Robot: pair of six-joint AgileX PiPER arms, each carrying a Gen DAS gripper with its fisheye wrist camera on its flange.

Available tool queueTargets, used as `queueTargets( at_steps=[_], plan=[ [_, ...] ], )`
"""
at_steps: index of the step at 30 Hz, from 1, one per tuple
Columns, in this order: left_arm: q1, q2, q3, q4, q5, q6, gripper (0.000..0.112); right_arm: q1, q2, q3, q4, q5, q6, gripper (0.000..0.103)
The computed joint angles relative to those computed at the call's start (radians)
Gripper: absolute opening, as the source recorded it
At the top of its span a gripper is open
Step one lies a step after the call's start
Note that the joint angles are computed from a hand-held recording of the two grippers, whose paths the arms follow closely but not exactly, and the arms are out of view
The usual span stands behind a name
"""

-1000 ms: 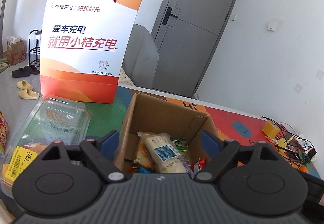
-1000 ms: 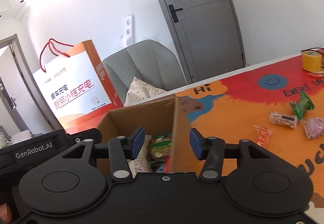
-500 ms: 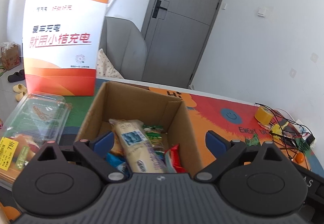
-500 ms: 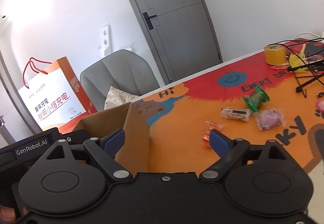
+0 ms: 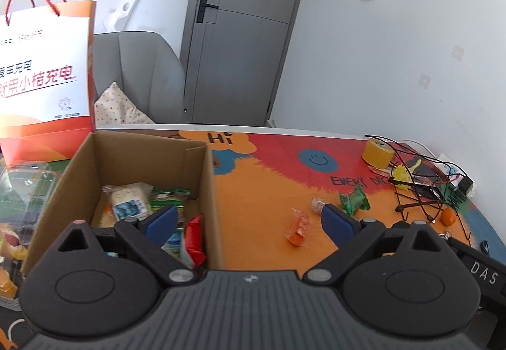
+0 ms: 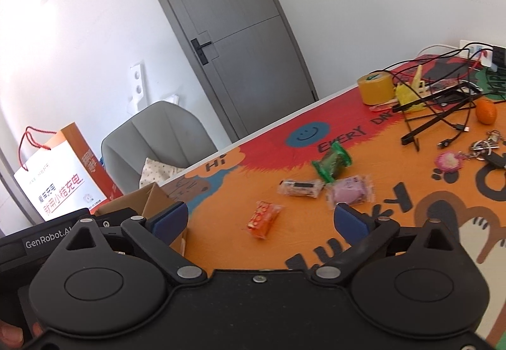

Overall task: Organize snacks
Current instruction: 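Move both grippers back from the box to the remaining snacks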

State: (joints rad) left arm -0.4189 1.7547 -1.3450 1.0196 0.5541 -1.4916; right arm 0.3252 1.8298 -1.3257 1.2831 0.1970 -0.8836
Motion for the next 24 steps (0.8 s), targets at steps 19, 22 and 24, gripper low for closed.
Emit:
queueTargets(
  at_steps=[19,22,24],
  plan=[
    [-0.022,0.232,-0.280,-0.093,0.025,0.147,0.096,-0.161,0.082,-0.052,0.042,0.098,0.010,0.099],
    [-0.012,0.282,-0.351,-0.158,0.041,0.232,0.096,-0.168,0.122,-0.113,-0.075,0.111,0.129,0.095],
    [-0.001,0.316,-0.402,-0.219,0.048,0.297,0.096,-0.172,0.150,-0.162,-0.151,0.132,0.201,0.093]
  ],
)
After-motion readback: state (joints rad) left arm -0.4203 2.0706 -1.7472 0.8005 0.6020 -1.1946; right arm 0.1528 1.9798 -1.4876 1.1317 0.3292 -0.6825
